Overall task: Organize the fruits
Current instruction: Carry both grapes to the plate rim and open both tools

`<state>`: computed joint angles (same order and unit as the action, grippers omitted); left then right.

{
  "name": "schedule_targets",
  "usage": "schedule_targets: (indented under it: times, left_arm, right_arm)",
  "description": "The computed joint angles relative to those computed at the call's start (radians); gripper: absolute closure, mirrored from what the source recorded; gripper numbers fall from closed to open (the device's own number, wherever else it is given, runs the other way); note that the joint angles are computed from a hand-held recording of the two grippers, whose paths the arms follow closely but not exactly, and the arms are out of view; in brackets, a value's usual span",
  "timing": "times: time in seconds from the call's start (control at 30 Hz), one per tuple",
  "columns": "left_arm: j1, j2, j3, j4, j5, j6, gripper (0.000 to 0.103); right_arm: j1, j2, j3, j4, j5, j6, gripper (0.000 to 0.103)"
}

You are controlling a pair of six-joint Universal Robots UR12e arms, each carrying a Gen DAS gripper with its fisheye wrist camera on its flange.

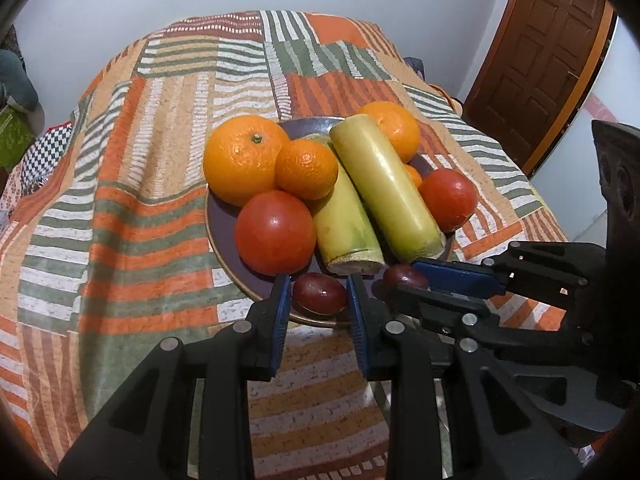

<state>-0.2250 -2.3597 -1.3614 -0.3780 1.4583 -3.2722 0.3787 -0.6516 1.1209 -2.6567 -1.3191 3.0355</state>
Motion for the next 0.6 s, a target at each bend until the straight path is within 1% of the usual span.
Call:
schedule_targets:
  times: [0.17,0.27,0.37,0.5,0.6]
  left_arm:
    - [0.002,-0.007,0.011,-0.024,-0.007,-0.001,0.074]
    - [0.004,-0.008,0.014,-0.033,-0.016,-0.006,0.072]
    - [0.003,-0.005,0.012,-0.034,-0.007,-0.009,0.071]
    - [0.004,0.013,-0.008,-0.02,-0.004,-0.018,0.07]
    - [0.003,0.036,-0.028,-0.001,0.007,-0.018,0.07]
  right_arm:
    - [-0.002,0.004,-0.006,0.012,0.013,0.0,0.085]
    - [-0.004,0.005,-0.008,0.018,0.02,0.002,0.085]
    - [-0.006,0.008,-0.017,0.037,0.029,0.002,0.085]
    - [-0.005,0.004,-0.018,0.06,0.026,0.004,0.083]
    - [-0.002,-0.017,0.007,0.031,0.006,0.0,0.082]
